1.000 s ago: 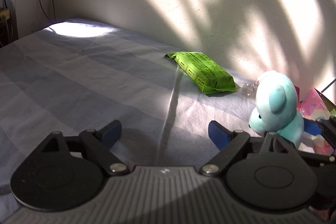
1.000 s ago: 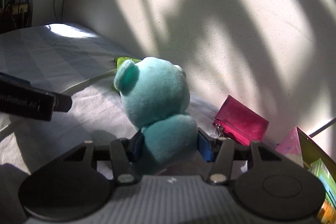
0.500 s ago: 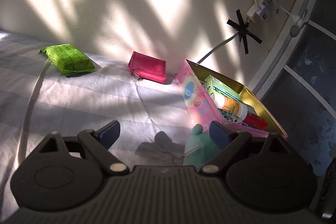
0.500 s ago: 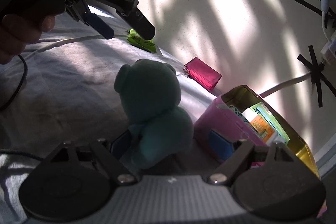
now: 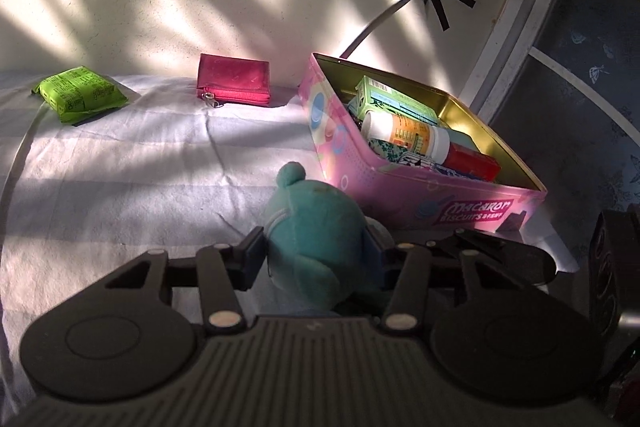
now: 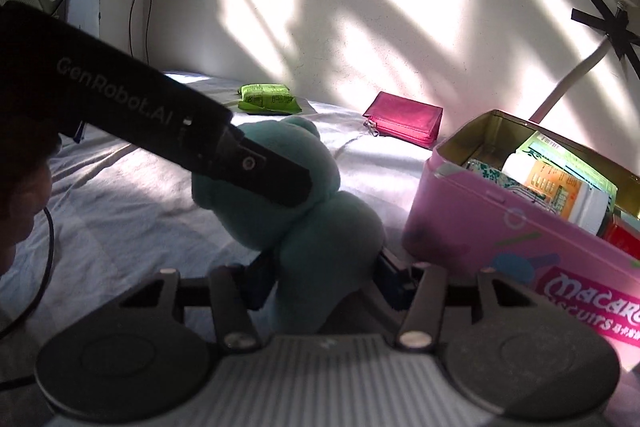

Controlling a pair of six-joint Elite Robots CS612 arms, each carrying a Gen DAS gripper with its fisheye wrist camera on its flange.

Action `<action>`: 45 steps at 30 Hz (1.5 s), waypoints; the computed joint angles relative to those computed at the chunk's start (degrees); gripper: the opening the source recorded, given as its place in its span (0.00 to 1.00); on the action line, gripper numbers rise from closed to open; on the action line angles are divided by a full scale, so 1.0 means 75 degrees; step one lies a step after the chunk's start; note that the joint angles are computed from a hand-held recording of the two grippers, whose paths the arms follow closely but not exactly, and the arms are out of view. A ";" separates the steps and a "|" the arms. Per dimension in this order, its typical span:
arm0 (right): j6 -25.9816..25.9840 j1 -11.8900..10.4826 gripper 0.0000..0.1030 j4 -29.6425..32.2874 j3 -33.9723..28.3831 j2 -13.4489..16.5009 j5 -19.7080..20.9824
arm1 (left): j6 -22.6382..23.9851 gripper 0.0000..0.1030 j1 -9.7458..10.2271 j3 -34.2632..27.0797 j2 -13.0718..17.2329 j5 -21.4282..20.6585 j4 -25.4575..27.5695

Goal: Organize objects
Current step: 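Carry the plush toy into the pink tin and open the right gripper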

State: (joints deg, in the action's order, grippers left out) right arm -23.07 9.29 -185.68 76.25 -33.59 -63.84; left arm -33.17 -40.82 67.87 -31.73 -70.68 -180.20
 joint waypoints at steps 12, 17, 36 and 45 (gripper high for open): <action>0.1186 -0.0353 0.47 -0.2792 -0.0458 0.0319 -0.1225 | 0.2331 0.54 -0.0191 -0.2521 0.1060 -0.0248 -0.0290; 0.0857 -0.0375 0.48 -0.2849 -0.1139 0.0705 -0.2565 | 0.2800 0.56 -0.0206 -0.4487 0.2011 -0.0361 0.0852; 0.1333 -0.0425 0.78 -0.2405 -0.1751 0.1024 -0.3941 | 0.2308 0.69 -0.0403 -0.4995 0.2212 0.1855 0.2922; 0.3147 -0.0502 0.78 -0.3138 -0.0304 0.0297 -0.3171 | 0.2045 0.70 -0.0509 -0.3623 0.1585 0.2278 0.2433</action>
